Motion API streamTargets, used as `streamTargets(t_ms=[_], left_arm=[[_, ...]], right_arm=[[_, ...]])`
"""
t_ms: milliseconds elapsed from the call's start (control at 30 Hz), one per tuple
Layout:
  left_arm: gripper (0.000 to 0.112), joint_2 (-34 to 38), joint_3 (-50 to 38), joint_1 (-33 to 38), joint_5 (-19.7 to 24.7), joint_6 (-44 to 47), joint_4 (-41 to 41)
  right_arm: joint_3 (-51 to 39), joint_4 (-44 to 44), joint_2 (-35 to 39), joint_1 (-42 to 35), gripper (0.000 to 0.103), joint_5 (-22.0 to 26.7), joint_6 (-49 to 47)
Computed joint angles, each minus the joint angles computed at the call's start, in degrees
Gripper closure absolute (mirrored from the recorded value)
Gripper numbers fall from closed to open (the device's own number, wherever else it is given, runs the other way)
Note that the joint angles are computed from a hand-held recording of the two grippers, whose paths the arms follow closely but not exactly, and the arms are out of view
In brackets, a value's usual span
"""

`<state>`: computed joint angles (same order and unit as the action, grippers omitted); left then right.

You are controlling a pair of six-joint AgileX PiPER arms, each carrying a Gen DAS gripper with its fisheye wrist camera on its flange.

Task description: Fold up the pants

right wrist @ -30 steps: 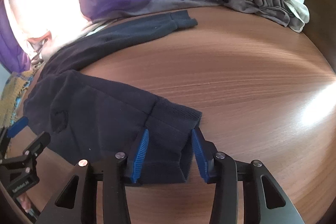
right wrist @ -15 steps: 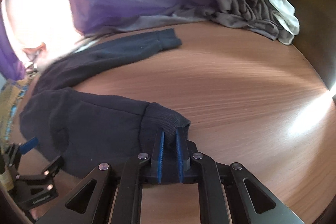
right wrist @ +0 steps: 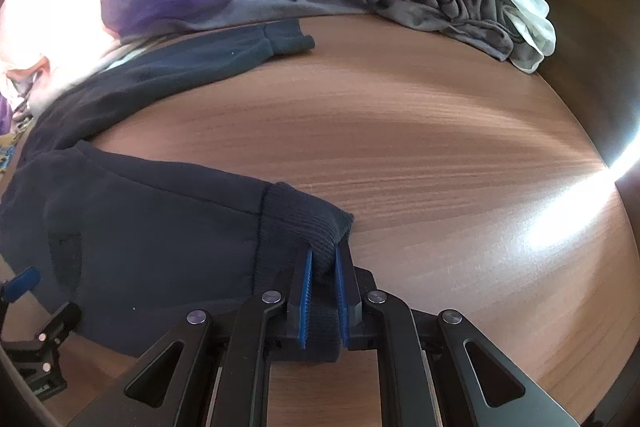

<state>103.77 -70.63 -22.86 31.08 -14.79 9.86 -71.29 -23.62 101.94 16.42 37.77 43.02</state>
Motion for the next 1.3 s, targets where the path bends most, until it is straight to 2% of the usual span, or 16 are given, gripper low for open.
streamTargets(t_ms=[233, 300, 367, 433, 667, 733, 867, 933, 1067, 1200, 1300], left_arm=[[0.022, -1.57, 1.67, 0.95, -1.13, 4.57, -2.94], [0.022, -3.48, 3.01, 1.11, -2.36, 3.71, -1.45], [0.022, -5.93, 4.85, 1.68, -4.25, 3.88, -0.47], [0.022, -8.18, 5.88, 2.90, -5.02, 6.16, -1.77], [0.022, -14.85, 8.75, 11.65, -6.36, 19.54, -13.90], [0.022, -16.07, 9.50, 14.52, -6.44, 22.91, -16.89], [0.022, -17.04, 10.39, 20.34, -7.73, 29.89, -20.28], [0.022, -17.05, 10.60, 23.37, -7.91, 35.23, -23.06], [0.022, -16.71, 11.13, 30.16, -6.70, 50.08, -33.61], [0.022, -15.41, 10.56, 37.11, -3.75, 64.73, -43.89], [0.022, -13.98, 9.67, 41.01, -1.38, 72.39, -48.70]], right_arm=[[-0.07, -2.82, -0.35, 1.54, 0.090, 2.07, 3.42], [0.42, -3.39, -1.15, 1.76, 0.084, 1.77, 4.56], [1.25, -6.05, -2.65, 3.07, 0.068, 2.26, 7.77], [1.91, -9.18, -4.53, 5.30, 0.062, 3.50, 11.87], [0.93, -8.25, -7.33, 11.14, 0.062, 6.55, 16.23], [0.61, -7.21, -8.06, 13.11, 0.056, 6.50, 18.46], [-1.74, -8.59, -6.93, 17.32, 0.055, 8.18, 22.67], [-4.38, -9.47, -5.07, 20.07, 0.055, 10.40, 24.46], [-8.13, -10.32, -2.26, 24.50, 0.055, 13.03, 28.42], [-12.28, -11.34, 0.91, 28.68, 0.055, 16.06, 32.52], [-15.51, -11.95, 3.53, 31.62, 0.055, 18.33, 36.81]])
